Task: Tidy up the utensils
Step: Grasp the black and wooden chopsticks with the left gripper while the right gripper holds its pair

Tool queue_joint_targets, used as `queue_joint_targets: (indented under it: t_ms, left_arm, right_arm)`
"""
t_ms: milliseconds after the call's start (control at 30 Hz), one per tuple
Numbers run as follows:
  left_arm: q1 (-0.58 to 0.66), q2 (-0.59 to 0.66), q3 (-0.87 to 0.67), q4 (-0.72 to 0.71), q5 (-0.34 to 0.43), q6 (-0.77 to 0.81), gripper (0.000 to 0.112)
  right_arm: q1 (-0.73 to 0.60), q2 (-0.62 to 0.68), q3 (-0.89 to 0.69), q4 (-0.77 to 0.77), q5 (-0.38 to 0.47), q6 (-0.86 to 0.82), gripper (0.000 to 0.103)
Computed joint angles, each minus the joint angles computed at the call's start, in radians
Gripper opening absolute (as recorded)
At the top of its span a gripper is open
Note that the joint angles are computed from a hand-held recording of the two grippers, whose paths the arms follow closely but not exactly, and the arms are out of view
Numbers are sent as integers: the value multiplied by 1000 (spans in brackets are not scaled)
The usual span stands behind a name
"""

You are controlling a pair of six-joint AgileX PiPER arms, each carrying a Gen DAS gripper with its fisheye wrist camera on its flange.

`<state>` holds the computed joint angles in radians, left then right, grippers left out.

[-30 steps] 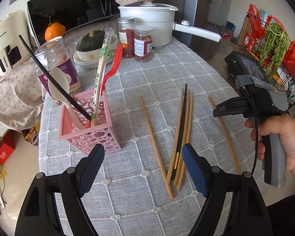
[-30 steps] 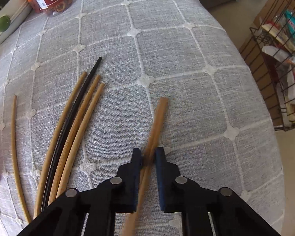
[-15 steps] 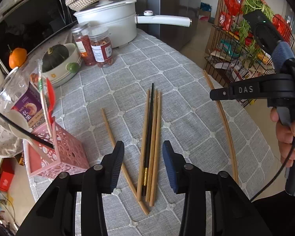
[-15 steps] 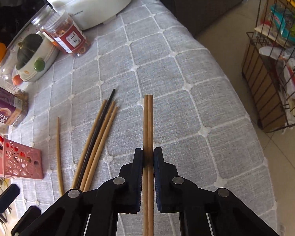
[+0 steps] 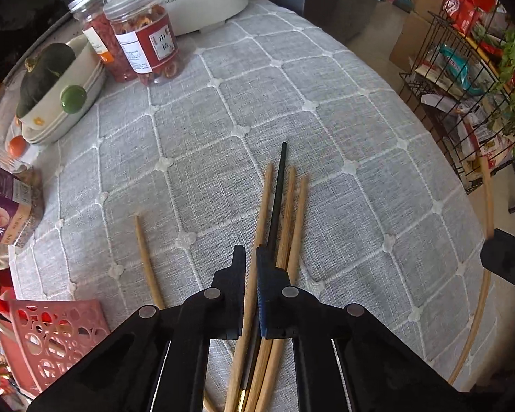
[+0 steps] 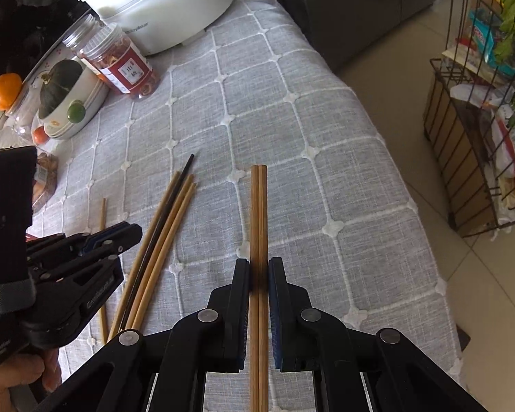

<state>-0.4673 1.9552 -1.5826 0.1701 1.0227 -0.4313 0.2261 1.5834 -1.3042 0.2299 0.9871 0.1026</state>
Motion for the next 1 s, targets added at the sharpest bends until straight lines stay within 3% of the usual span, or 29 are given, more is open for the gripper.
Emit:
queue_joint_targets:
  t_ms: [533, 667, 867, 1000]
  left_arm:
    - [-4, 115, -143, 2, 94, 45, 5]
    - [0, 133, -154, -3, 106, 42, 11]
    - [0, 97, -92, 23, 59, -3, 7]
    - [-12, -21, 34, 61, -16, -36, 6]
  right_arm:
    - [-16, 0, 8, 22, 3, -28, 9]
    - [-6, 2, 8, 16, 4, -19, 9]
    - [11, -10, 10, 6, 1, -9, 9]
    - [29, -28, 9, -5, -5, 7, 9]
